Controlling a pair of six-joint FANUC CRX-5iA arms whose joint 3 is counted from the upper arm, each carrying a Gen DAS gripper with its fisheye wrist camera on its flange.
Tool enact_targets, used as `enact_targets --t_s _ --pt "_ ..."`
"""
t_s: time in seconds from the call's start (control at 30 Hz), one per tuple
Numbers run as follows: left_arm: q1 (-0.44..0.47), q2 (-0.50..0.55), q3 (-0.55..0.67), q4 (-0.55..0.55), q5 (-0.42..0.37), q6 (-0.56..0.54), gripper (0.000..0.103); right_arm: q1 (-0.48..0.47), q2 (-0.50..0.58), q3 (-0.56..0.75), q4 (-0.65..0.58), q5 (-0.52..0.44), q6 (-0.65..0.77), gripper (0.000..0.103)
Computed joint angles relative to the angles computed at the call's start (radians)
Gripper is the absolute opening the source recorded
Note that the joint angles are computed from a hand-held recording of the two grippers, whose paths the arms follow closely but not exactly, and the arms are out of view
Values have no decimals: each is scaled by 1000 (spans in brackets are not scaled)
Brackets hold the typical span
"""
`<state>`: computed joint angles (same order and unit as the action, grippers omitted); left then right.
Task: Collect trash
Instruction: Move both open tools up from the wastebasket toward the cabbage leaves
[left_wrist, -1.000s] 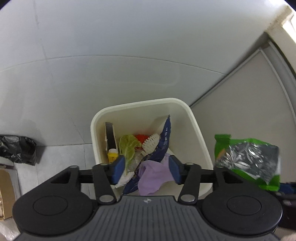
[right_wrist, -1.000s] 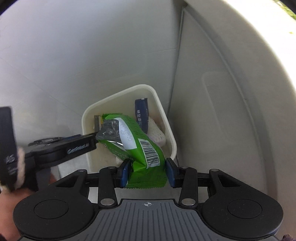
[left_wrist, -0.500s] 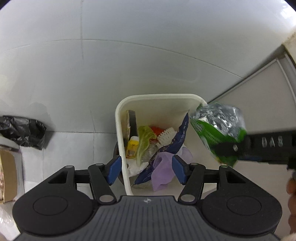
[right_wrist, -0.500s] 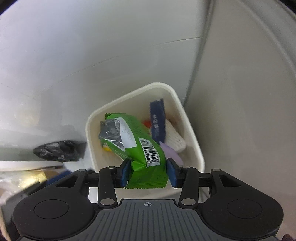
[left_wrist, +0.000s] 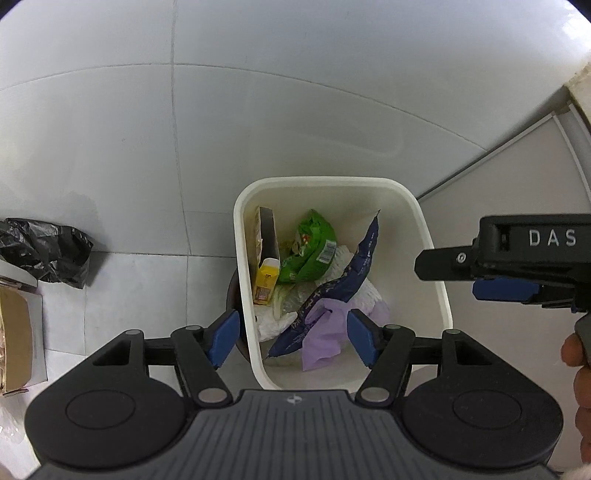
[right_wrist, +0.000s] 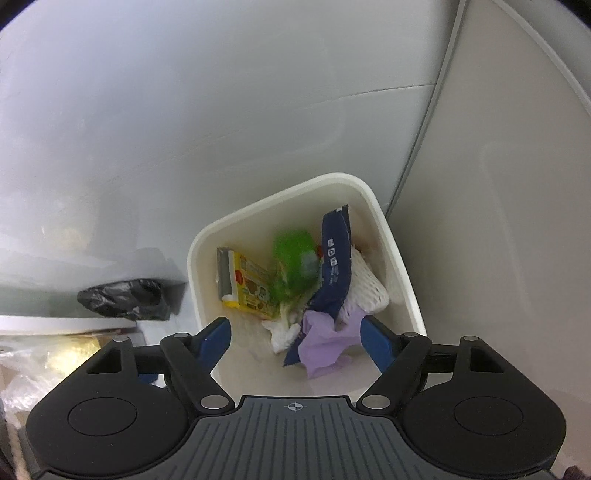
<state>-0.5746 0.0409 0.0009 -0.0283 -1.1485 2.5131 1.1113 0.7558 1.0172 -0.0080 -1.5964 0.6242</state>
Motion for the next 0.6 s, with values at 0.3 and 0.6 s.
enact_targets --t_s 0.3,0.6 --pt "-15 -7 14 -24 -14 6 66 13 -15 -8 15 3 8 79" --pt "-37 -13 60 -50 -56 0 74 36 -81 -68 45 38 2 79"
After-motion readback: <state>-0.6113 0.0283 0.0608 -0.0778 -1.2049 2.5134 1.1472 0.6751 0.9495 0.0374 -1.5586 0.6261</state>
